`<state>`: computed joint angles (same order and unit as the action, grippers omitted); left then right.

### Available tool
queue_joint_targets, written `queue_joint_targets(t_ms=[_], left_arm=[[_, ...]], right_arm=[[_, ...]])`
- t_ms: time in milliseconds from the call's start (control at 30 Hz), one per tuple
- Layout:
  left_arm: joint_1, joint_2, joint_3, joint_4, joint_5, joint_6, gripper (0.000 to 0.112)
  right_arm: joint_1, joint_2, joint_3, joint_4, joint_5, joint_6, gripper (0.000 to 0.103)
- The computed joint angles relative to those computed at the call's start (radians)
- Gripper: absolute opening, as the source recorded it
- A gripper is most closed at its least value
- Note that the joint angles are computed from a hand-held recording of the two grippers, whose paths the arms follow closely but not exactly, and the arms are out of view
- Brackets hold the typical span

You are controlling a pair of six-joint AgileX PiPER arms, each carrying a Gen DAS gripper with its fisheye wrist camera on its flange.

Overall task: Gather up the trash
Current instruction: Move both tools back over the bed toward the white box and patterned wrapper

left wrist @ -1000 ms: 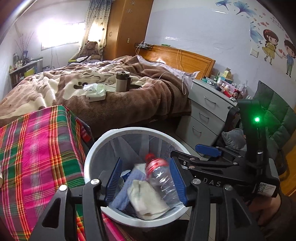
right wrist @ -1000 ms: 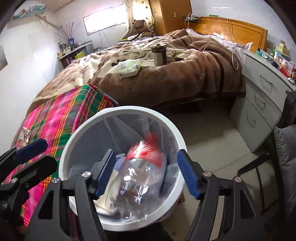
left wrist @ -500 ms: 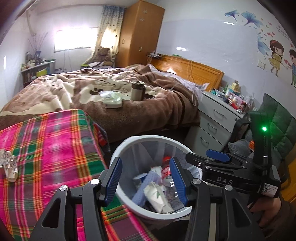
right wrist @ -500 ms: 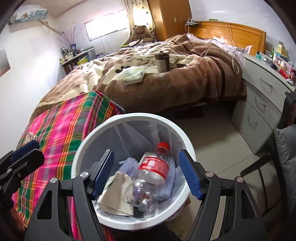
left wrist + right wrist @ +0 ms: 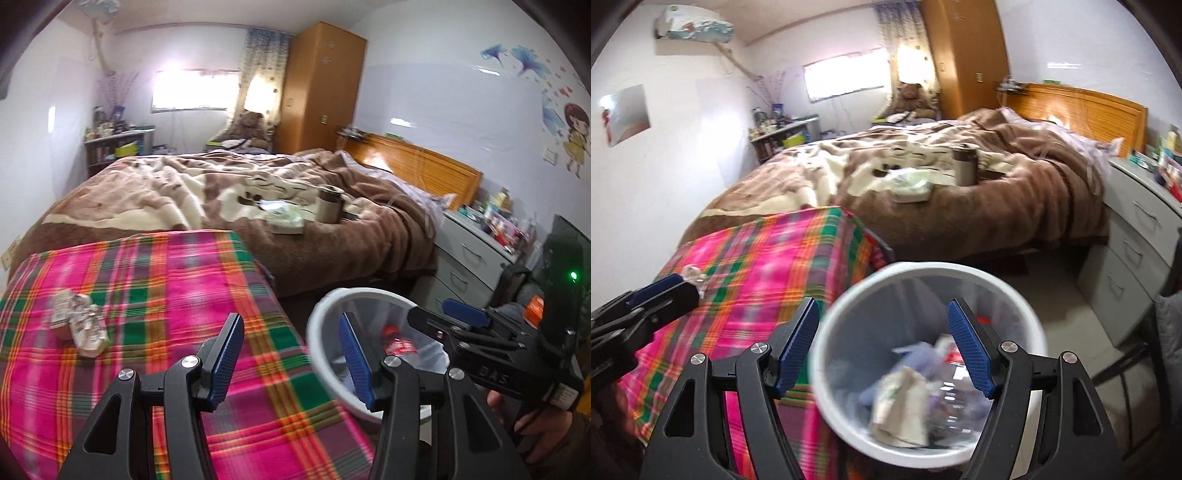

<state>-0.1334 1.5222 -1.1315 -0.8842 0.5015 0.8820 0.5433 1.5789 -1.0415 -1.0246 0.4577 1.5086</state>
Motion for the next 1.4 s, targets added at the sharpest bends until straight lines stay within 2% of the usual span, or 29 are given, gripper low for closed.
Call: queue_joint_targets(t_ms=[233,400,467,567,733,1100,1233,1400], left_arm=[[0.174,0.029,-0.005,-0.080,0.038,0.111,0.053],[0.281,0.064,-0.032,-0.073,0.044,0.103,0.053],[0.332,0.087,-0.051,-0.084,0.059,0.112,0.053],[0.377,0.110,-0.074,-0.059,0.042,0.111,0.053],[0.455,0.157,-0.122,-0.074,0.081,0.132,0.053],[0.529,0.287,-0.258,-0.022,0.113,0.088,0.053],[0.542,0.326,-0.302,0.000,0.122,0.083,0.053],[0.553,0.394,-0.385,0.050,0.139,0.050,0.053]], right_arm=[[0.043,0.115,-0.126,0.051,-0.026,-0.080,0.073],[0.071,0.176,-0.204,0.093,-0.029,-0.148,0.073],[0.079,0.206,-0.245,0.132,-0.037,-0.190,0.073],[0.092,0.254,-0.313,0.207,-0.042,-0.279,0.073],[0.114,0.336,-0.425,0.333,-0.029,-0.421,0.073],[0.145,0.494,-0.667,0.533,0.063,-0.655,0.073],[0.143,0.568,-0.783,0.658,0.085,-0.802,0.073],[0.154,0.712,-1.025,0.752,0.195,-0.946,0.073]])
